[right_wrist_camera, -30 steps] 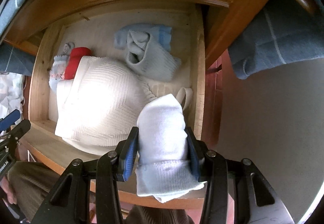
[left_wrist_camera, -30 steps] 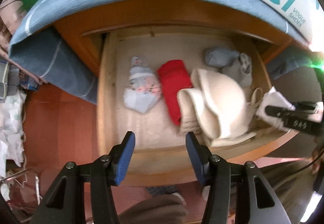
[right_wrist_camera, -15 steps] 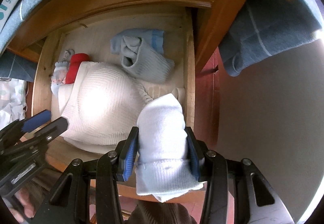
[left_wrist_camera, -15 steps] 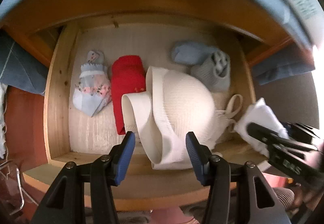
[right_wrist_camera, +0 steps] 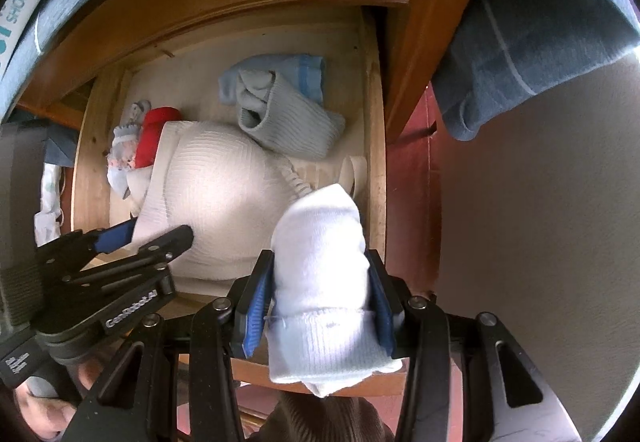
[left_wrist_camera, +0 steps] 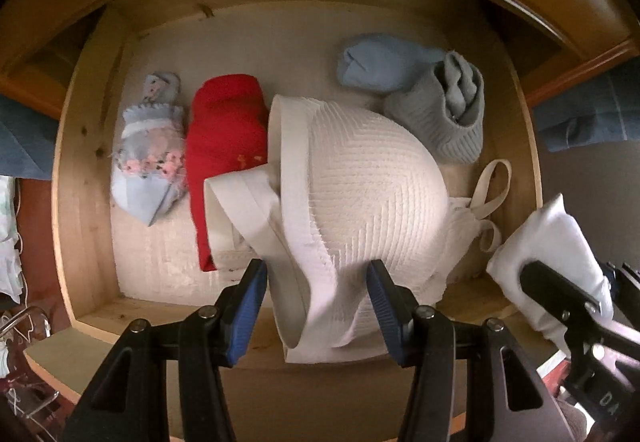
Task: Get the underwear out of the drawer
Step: 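Close the left tool on the cream bra while the right tool holds the white roll, then lift the cream bra with the left tool while the right tool holds the white roll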
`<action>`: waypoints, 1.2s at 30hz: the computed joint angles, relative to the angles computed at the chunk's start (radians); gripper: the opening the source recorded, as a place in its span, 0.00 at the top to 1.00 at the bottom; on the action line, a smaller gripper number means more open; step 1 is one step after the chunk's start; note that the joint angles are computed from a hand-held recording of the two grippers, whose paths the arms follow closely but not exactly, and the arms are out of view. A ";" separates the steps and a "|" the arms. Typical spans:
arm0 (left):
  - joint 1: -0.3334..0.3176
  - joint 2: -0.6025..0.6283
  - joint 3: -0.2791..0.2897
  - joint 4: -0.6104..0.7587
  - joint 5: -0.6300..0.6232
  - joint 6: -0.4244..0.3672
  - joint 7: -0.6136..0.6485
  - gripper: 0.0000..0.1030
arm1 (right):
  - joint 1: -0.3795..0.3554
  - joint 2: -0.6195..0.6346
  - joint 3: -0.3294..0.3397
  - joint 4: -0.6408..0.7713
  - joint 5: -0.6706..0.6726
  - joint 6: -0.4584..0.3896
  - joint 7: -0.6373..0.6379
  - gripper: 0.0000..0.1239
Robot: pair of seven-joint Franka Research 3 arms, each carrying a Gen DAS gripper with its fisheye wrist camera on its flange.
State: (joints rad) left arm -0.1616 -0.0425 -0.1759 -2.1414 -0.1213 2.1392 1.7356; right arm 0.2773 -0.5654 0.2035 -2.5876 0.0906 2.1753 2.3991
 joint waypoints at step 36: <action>0.014 -0.205 0.097 -0.073 -0.087 -0.017 0.261 0.93 | -0.001 0.027 0.011 0.021 -0.037 -0.017 0.029 0.66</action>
